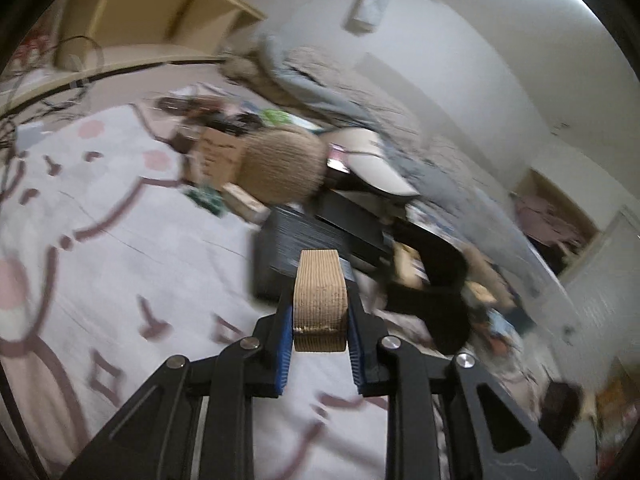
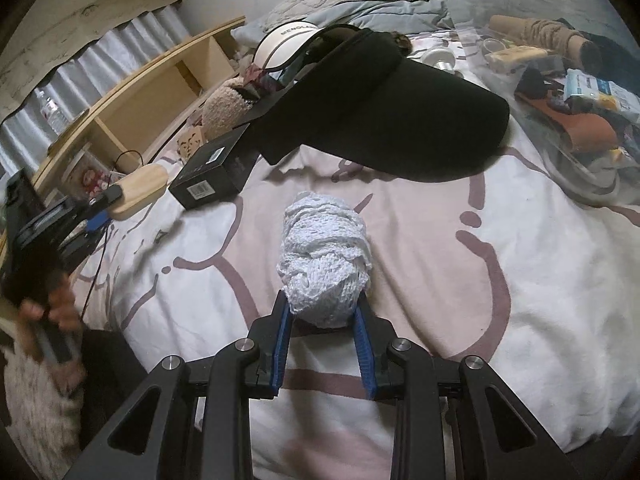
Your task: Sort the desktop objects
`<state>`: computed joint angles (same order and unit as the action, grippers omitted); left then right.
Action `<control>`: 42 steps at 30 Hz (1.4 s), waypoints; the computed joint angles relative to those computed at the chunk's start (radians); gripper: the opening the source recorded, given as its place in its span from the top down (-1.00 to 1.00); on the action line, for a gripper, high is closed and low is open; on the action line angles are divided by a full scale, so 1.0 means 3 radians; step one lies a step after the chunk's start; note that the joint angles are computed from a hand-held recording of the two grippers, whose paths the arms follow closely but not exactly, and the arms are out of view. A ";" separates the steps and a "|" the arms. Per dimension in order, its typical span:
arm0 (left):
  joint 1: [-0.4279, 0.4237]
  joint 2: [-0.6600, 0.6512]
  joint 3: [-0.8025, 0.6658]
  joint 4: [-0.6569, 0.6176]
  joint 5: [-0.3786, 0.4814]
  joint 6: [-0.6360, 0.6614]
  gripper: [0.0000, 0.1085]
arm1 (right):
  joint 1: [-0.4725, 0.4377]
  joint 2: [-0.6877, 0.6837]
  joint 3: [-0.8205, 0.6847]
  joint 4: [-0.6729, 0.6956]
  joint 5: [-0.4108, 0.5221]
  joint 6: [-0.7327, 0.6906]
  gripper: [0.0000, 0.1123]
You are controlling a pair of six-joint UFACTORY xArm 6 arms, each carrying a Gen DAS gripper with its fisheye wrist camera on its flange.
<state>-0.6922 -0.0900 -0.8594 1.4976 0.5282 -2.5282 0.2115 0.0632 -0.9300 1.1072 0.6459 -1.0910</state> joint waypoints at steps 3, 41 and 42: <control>-0.0055 0.0128 -0.0131 0.0328 -0.0258 -0.0185 0.56 | -0.0006 0.0028 -0.0023 -0.0008 -0.0003 0.0027 0.46; -0.0394 0.1127 -0.1170 -0.2754 0.1110 0.3064 -0.62 | 0.0268 0.0052 0.0205 -0.0668 -0.1205 0.0658 -0.65; -0.0394 0.1142 -0.1202 -0.2764 0.1171 0.3089 -0.64 | 0.0288 0.0060 0.0214 -0.0737 -0.1243 0.0704 -0.67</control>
<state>-0.8103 0.2525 -1.2200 0.6683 0.8794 -1.6015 0.2978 0.0812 -0.8657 0.8861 0.2730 -0.8798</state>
